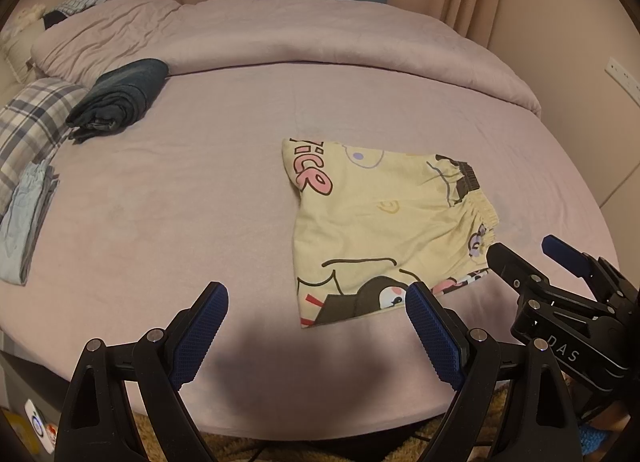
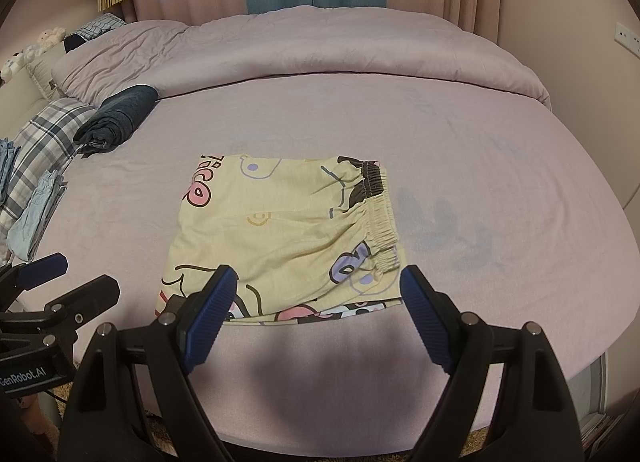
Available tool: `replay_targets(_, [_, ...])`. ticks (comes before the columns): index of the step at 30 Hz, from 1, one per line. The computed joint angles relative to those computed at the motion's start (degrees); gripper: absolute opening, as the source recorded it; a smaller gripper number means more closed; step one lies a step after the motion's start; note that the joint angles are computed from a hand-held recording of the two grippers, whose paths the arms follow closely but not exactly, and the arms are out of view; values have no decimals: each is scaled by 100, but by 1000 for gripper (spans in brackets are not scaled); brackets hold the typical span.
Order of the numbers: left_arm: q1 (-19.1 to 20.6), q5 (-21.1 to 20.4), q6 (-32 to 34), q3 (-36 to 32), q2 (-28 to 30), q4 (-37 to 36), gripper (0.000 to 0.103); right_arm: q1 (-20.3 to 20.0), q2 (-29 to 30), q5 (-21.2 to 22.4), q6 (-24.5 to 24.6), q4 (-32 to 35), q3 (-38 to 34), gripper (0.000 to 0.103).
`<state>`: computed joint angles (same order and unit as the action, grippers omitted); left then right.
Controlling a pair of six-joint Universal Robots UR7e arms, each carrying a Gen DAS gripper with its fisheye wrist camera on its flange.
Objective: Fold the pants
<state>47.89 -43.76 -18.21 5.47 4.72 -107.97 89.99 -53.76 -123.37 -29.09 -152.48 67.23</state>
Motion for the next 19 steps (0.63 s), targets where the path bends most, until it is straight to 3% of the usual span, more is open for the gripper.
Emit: replay_targets(19, [-14, -50, 104, 131, -53, -171, 90, -22, 6, 8, -16, -8, -8, 85])
